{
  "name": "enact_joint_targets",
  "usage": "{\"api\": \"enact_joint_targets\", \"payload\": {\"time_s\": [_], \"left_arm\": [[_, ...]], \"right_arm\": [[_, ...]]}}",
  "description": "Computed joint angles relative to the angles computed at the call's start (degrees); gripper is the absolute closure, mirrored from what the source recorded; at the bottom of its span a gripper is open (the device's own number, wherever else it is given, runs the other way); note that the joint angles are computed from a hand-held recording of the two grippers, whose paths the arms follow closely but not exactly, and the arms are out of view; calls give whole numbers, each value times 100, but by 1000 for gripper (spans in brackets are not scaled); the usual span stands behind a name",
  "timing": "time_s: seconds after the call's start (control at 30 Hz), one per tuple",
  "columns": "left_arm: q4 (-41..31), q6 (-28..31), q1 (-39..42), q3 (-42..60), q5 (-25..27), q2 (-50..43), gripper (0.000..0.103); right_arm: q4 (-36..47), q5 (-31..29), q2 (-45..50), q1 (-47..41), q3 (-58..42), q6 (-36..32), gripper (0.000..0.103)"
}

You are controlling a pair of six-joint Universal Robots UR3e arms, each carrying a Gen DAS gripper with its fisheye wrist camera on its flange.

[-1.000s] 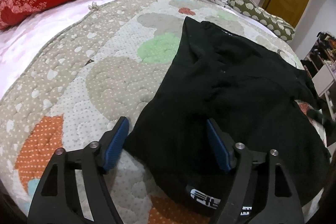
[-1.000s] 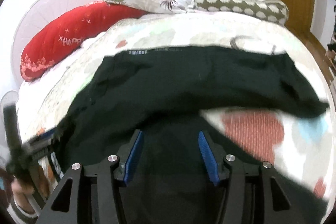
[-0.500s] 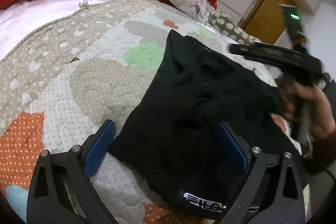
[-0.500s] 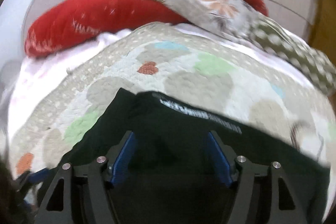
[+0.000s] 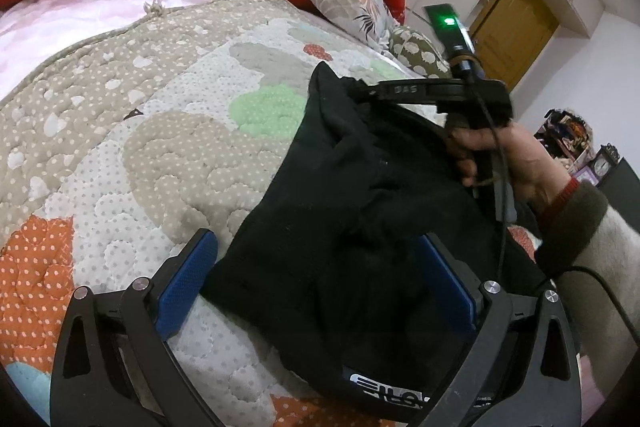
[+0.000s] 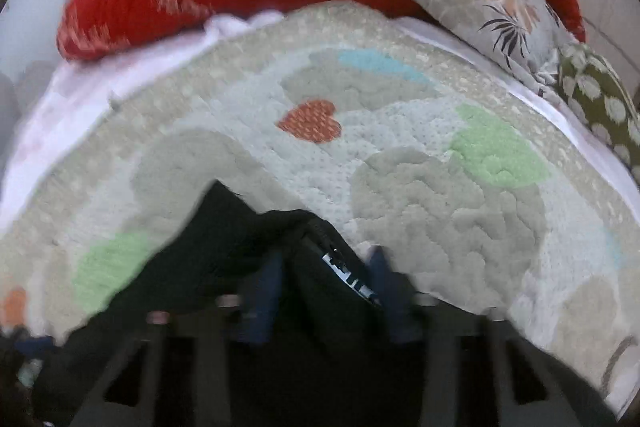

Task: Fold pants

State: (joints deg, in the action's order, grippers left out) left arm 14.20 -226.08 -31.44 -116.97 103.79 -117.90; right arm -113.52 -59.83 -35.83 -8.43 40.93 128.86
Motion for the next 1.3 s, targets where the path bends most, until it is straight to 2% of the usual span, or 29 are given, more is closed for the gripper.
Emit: {"api": "enact_joint_targets", "payload": {"time_s": [0.1, 0.23, 0.3, 0.4, 0.47, 0.53, 0.63, 0.7, 0.83, 0.93, 0.97, 1.0, 1.03, 1.1, 1.17, 1.23, 1.3], "left_arm": [[369, -32, 66, -229, -136, 35, 3], [1870, -194, 379, -983, -663, -19, 3], [1854, -156, 379, -1006, -699, 40, 3], [1663, -64, 115, -898, -334, 152, 3], [1877, -71, -33, -1041, -129, 308, 3], [2397, -245, -58, -1364, -111, 460, 3], [2867, -519, 228, -1829, -813, 696, 3], [2523, -570, 160, -1854, -853, 930, 3], [2193, -591, -95, -1661, -768, 984, 3], [1886, -776, -148, -1436, -805, 930, 3], [1759, -785, -143, -1366, -817, 921, 3], [1469, -786, -157, -1224, -802, 929, 3], [1280, -782, -183, -1140, -769, 944, 3], [1042, -733, -237, -963, -689, 938, 3], [907, -637, -280, -785, -665, 908, 3], [631, -523, -308, -527, -606, 843, 3], [218, -502, -296, -220, -571, 740, 3]], "right_arm": [[-1026, 2, -974, -77, 1679, -87, 88], [-2470, 334, -2596, -506, 4079, -163, 88], [-2925, 717, -3453, -903, 5146, -215, 88], [-3244, 1218, -4757, -1584, 6632, -283, 88], [-3220, 1500, -5593, -2028, 7561, -493, 88], [-2647, 1864, -6560, -2601, 8483, -926, 88], [-1210, 2022, -7552, -3103, 9192, -1662, 88], [-633, 1958, -7950, -3175, 9464, -1952, 88], [-727, 1614, -8407, -2959, 9934, -1875, 87], [-514, 1446, -8229, -2921, 9910, -1893, 80], [23, 1435, -8145, -3032, 9704, -2094, 74], [1040, 1440, -8017, -3244, 9311, -2563, 60], [1862, 1406, -7944, -3476, 9010, -2950, 54], [3337, 1337, -7971, -4255, 8524, -3812, 53], [4023, 1336, -8059, -5095, 8241, -4428, 52], [3903, 1422, -7731, -5542, 7919, -4348, 51], [2715, 1541, -7136, -5535, 7695, -3350, 50]]}}
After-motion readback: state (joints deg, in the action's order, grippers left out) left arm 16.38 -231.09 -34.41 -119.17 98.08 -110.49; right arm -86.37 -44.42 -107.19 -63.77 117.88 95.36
